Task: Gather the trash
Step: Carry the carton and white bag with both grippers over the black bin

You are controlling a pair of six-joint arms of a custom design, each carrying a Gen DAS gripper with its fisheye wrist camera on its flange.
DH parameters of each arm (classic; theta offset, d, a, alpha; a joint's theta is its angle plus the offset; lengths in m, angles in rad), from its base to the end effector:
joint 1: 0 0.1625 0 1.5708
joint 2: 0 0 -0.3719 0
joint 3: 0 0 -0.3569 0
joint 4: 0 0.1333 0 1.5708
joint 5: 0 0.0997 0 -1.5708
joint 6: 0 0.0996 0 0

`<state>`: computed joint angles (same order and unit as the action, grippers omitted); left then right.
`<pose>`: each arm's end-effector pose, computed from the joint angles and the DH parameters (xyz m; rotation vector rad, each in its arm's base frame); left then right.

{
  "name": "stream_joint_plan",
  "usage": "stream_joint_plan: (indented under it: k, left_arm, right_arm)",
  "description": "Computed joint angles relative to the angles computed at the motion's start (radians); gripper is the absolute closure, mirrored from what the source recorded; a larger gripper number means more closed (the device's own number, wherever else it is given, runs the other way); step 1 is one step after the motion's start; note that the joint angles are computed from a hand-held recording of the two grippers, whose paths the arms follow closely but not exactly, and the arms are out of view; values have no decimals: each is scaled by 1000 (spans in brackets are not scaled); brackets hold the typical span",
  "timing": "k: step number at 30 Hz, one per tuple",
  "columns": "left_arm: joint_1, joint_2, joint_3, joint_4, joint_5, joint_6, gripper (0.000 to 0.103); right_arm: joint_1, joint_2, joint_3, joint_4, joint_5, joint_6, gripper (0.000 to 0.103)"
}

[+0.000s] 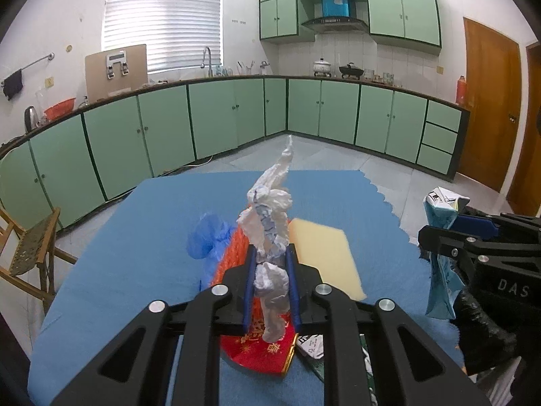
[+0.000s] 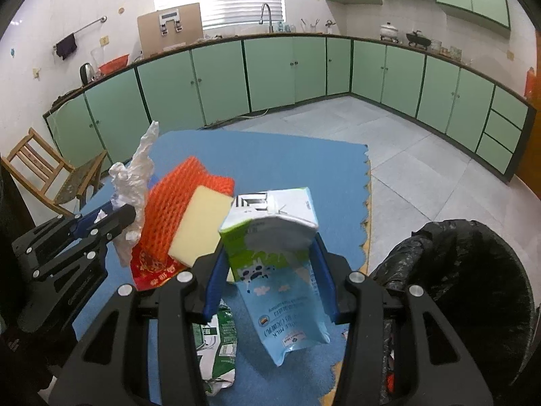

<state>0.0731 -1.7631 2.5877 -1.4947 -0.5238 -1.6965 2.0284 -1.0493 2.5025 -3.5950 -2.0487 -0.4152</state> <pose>-0.1775 -0.2331 0.1564 0.3579 2.0509 -1.1826 0.2370 -0.2833 0.1100 0.9221 -2.4130 0.7694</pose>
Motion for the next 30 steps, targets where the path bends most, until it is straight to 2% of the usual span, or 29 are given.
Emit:
stream_joint_plan:
  k: [9, 14, 20, 30]
  left_arm:
    - [-59, 10, -25, 14, -1, -13, 86]
    - [-82, 46, -36, -41, 4, 15, 86]
    - [-95, 130, -37, -203, 21, 102, 86]
    - [-65, 349, -46, -621, 38, 340, 86]
  right_arm:
    - [37, -83, 26, 20, -33, 24, 58]
    - [53, -147, 52, 23, -64, 35, 58]
    - [57, -224, 91, 18, -101, 36, 58]
    - [-10, -383, 149, 23, -130, -25, 58]
